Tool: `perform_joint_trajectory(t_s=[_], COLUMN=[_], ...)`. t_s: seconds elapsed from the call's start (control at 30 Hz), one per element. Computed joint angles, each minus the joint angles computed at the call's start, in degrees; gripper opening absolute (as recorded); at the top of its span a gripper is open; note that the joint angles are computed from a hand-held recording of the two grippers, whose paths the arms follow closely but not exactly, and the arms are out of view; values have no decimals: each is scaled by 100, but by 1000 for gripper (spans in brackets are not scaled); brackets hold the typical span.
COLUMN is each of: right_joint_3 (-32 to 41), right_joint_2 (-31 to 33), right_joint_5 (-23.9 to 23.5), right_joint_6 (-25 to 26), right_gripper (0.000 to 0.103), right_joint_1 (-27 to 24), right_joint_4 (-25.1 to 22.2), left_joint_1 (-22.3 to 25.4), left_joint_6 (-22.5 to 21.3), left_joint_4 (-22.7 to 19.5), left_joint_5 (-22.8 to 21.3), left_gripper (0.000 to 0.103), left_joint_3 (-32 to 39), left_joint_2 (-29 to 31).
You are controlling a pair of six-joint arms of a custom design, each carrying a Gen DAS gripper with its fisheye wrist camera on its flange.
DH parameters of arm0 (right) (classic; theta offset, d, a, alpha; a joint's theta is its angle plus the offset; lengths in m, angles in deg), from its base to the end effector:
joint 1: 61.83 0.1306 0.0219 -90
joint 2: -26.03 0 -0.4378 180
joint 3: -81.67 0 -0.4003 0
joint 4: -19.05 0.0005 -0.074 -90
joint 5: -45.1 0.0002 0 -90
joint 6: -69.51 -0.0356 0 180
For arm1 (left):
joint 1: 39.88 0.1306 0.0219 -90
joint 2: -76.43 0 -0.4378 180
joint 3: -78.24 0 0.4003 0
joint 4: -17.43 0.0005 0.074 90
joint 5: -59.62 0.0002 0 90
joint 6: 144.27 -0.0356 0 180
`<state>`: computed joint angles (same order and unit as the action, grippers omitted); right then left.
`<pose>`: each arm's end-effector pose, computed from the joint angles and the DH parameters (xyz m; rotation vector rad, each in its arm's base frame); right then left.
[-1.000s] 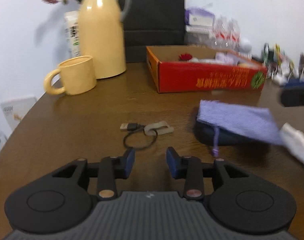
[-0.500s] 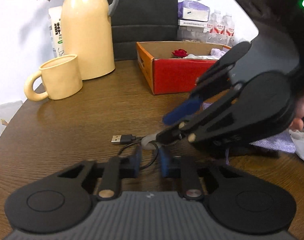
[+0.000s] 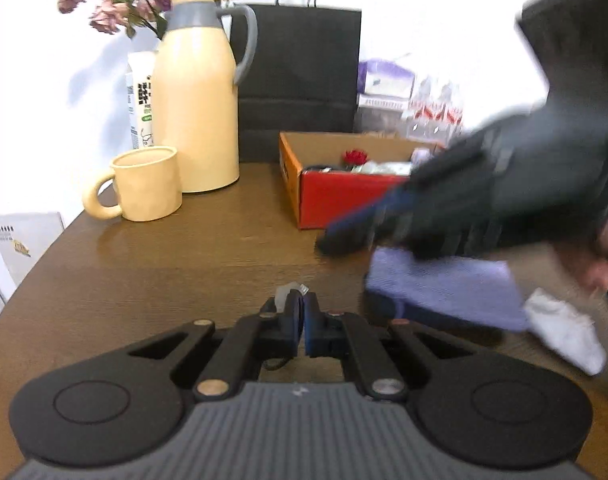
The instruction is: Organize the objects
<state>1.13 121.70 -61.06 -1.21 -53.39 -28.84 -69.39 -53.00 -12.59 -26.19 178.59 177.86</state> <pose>0.5349 0.0889 0.5173 -0.6882 2.2096 0.2341 0.5229 -0.2995 0.4954 0.5641 2.0616 -0.3956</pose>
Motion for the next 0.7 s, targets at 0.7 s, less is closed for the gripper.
perform_joint_trajectory(t_s=[0.7], right_joint_3=[-2488], right_joint_2=[-1664], right_joint_5=[971], right_joint_6=[-1572], right_gripper=[40], right_joint_1=[417], right_joint_4=[1955], left_joint_1=[207], left_joint_6=[1495], left_joint_4=[-58], left_joint_5=[2296], left_gripper=[3], left_joint_3=[3], left_joint_2=[-509])
